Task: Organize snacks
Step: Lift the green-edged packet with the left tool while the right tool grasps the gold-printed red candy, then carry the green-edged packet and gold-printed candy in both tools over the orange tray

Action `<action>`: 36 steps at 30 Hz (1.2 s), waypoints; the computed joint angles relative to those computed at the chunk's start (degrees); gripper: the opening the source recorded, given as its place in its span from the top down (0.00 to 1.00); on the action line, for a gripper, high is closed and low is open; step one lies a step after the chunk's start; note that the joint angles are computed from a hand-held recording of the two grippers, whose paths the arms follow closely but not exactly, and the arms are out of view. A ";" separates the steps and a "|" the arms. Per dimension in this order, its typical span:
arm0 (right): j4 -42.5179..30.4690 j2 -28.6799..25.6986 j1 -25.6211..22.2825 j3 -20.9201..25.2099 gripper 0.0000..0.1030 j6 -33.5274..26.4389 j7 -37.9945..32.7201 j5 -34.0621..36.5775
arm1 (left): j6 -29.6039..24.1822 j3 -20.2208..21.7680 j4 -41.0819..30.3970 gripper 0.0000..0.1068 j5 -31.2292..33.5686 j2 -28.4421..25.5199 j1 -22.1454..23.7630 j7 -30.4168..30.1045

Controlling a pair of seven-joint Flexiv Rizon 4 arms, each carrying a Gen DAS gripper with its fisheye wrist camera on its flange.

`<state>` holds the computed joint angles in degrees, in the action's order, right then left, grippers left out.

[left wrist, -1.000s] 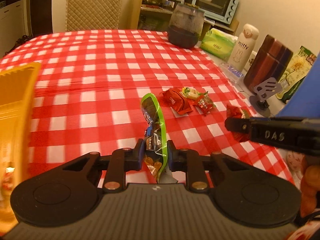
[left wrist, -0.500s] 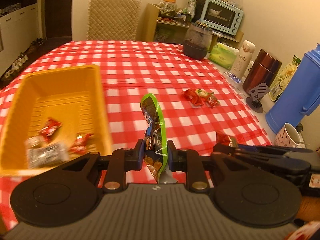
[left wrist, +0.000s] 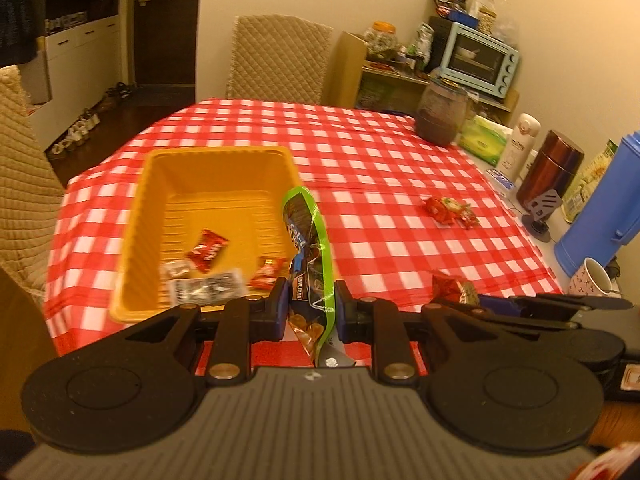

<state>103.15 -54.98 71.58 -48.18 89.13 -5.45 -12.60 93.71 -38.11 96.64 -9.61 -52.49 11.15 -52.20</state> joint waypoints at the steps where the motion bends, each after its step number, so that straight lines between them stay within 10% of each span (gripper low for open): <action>1: -0.72 -0.11 -0.20 0.12 0.73 -0.26 -0.17 -0.26 | 0.12 -0.11 0.25 0.81 -0.03 0.18 0.49 -0.06; 36: -17.95 -2.71 -14.22 9.92 0.73 -3.98 1.27 -13.26 | -3.10 1.38 -5.50 0.81 -3.08 -1.16 1.87 2.07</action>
<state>85.20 -57.69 57.35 -38.26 85.15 -4.19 -25.85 90.61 -36.73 91.13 -12.69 -53.66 13.02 -50.13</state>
